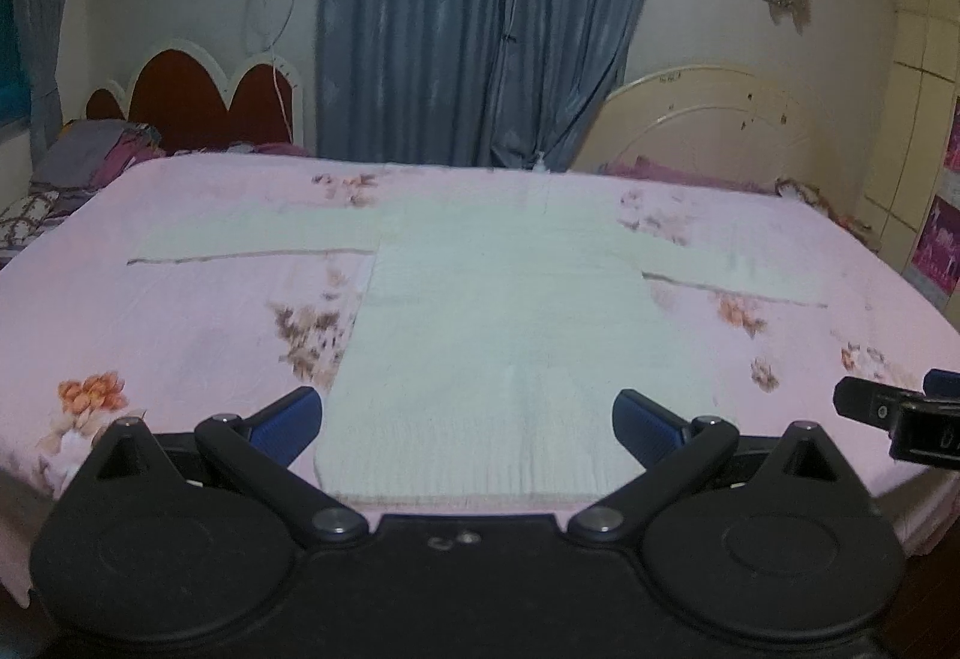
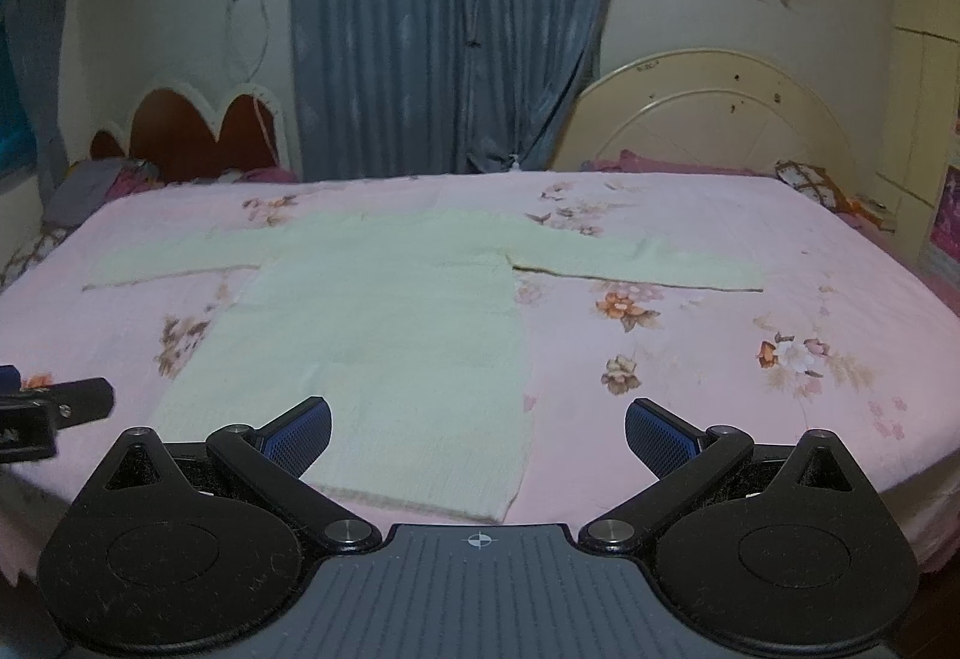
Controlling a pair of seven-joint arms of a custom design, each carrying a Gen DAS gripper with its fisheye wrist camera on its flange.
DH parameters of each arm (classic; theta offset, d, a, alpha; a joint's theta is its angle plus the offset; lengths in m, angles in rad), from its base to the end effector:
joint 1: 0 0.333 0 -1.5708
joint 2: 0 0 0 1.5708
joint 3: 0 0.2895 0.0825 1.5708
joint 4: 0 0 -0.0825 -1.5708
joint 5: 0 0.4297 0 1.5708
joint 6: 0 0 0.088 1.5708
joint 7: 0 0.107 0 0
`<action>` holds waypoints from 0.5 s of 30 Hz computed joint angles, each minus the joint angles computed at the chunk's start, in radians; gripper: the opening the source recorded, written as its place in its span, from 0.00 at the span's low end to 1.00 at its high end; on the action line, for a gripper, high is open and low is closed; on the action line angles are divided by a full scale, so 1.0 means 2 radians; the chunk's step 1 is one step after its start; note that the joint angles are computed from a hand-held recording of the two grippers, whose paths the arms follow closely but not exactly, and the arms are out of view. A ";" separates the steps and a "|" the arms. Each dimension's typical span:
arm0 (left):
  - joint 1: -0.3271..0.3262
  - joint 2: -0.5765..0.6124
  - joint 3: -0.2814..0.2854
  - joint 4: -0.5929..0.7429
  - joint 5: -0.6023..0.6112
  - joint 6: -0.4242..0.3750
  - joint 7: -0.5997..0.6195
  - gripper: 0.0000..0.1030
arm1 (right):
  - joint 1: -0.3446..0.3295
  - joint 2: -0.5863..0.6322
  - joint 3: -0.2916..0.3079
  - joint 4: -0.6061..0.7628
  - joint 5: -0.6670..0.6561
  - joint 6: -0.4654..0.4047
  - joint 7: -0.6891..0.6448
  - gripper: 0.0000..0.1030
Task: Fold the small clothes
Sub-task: 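Reach the right gripper to the sweater's side edge and close on it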
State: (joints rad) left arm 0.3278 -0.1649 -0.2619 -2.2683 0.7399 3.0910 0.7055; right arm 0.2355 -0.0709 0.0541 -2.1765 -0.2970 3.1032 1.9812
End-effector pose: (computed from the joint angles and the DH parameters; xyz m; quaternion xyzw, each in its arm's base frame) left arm 0.5765 -0.0218 0.4753 -0.6772 0.5589 -0.3239 0.3523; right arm 0.5768 0.1980 0.4922 -0.6716 0.5651 -0.2696 0.3961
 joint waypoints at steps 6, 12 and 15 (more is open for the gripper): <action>-0.062 0.080 0.054 0.068 -0.115 0.008 0.142 1.00 | -0.011 0.064 -0.012 0.080 -0.117 -0.001 0.117 1.00; -0.090 0.176 0.075 0.175 -0.221 -0.006 0.257 1.00 | 0.025 0.143 -0.068 0.182 -0.175 0.004 0.206 1.00; -0.074 0.215 0.059 0.225 -0.272 -0.021 0.329 1.00 | 0.036 0.186 -0.082 0.241 -0.169 -0.012 0.221 1.00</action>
